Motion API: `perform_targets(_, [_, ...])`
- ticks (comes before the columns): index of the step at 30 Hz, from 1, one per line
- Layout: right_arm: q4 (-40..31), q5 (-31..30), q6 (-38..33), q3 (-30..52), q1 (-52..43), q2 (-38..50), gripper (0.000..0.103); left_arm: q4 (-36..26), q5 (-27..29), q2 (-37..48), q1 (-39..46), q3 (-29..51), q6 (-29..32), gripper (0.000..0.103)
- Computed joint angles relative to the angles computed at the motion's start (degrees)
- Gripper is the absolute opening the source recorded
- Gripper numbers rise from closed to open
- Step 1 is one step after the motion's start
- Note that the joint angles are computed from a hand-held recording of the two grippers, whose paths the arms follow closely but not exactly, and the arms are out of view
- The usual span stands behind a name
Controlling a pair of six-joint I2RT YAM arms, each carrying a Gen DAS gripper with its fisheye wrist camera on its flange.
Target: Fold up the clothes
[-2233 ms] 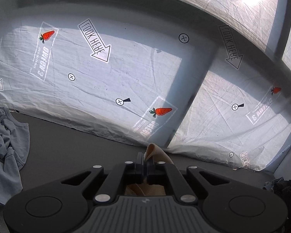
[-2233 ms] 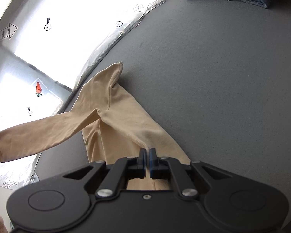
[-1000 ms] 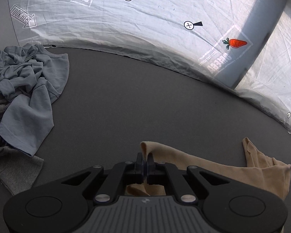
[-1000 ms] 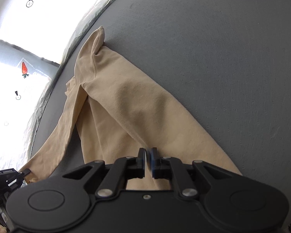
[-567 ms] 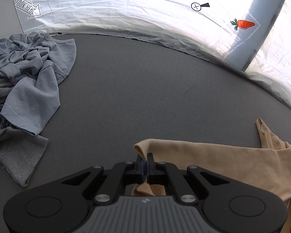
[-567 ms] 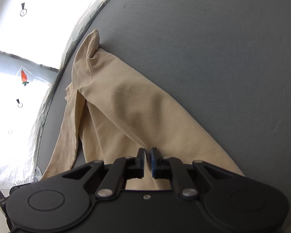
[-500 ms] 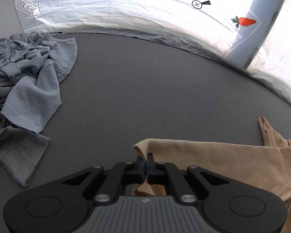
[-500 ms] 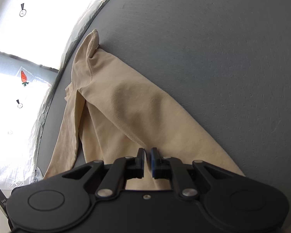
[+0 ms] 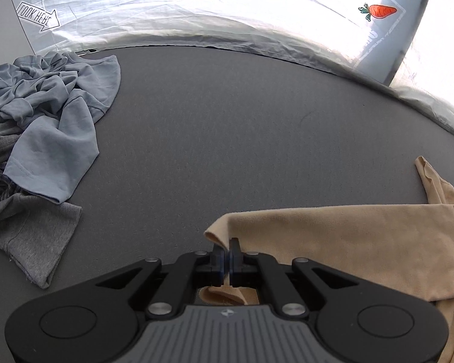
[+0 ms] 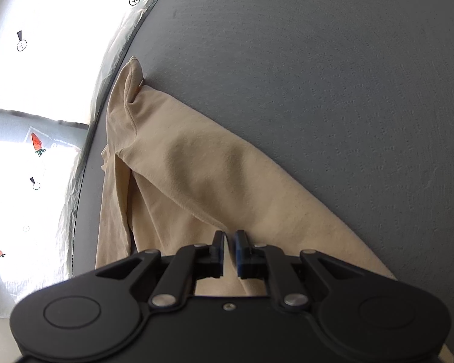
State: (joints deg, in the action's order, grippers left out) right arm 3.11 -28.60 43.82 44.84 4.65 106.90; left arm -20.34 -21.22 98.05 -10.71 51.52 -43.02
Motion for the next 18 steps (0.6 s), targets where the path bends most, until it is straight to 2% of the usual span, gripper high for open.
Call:
perform_targets(2, [0.4,-0.7,0.6,-0.2,-0.3,0.1,0.011,-0.6,-0.8,-0.2,-1.1,-0.1,-0.2,0.004])
perform_targets(4, [1.7,-2.0,1.2,-0.8,-0.7,-0.1,0.019,-0.9,-1.2,-0.7,-2.5,-0.5,-0.5,0.003])
perform_targets(6, [3.5,-3.7,2.2,-1.6,-1.3,-0.4,0.035,-1.0,-1.6,-1.4,-4.5,-1.3,-1.4,0.003])
perform_targets(9, [6.4,-6.7,3.7,-3.2,-2.7,-1.0,0.048,-1.3,-2.6,-2.7,-7.8,-2.6,-3.7,0.003])
perform_targets(11, [9.2,-9.1,5.2,-4.6,-4.1,-1.4,0.052,-1.3,-2.7,-3.6,-9.9,-3.4,-5.5,0.003])
perform_targets(14, [13.3,-12.1,7.5,-7.0,-7.4,-2.5,0.050,-2.6,-3.9,-4.0,-14.0,-3.2,-7.9,0.003])
perform_targets(18, [8.9,-11.5,2.6,-7.0,-10.0,-4.4,0.026,-4.3,-5.2,-3.9,-19.1,-2.3,-11.8,0.003])
